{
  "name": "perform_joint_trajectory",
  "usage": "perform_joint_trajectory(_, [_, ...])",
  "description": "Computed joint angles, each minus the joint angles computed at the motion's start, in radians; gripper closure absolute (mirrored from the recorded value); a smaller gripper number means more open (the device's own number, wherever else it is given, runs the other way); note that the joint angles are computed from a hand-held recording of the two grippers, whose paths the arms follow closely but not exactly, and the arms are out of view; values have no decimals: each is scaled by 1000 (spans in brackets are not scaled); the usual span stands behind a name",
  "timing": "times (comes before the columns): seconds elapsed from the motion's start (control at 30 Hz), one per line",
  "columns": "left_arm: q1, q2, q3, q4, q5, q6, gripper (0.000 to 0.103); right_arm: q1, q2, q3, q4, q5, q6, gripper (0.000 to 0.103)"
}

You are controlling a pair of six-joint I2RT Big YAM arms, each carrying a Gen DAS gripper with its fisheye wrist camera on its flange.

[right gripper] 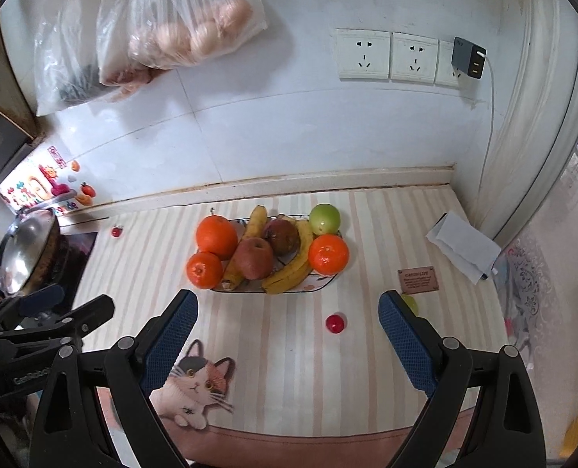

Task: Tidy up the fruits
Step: 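Grasp the cherry tomato with the left tool while the right tool grasps the other green apple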

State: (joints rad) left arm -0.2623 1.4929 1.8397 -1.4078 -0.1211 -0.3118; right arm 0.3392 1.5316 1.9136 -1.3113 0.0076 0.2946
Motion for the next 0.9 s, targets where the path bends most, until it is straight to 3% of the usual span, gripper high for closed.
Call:
perform_joint_trajectory(0.27, [-35,10,-39,20,-46,-8,11,-114,-26,-126,16,-119,71,7])
perform_joint_trajectory(0.43, [-66,73,-56,14,-65,-16,11,-193,-23,-246,61,-142,84,7])
perform_joint_trajectory(0.5, [-80,109,-48,10,-60,-21,11,-226,-15,-295,81,-152,90,17])
perform_joint_trajectory(0.53, [-89,128,-39,6,-59,-24,11,-243,-7,-316,92,-161,87,26])
perform_joint_trajectory(0.6, [-110,181,-10,5,-42,-20,11,-269,11,-341,115,-167,84,28])
perform_joint_trajectory(0.7, [-135,257,46,2,-13,-9,11,-300,61,-342,144,-175,68,31])
perform_joint_trajectory(0.9, [-162,429,195,-64,74,-5,11,-312,222,-240,124,-176,-3,31])
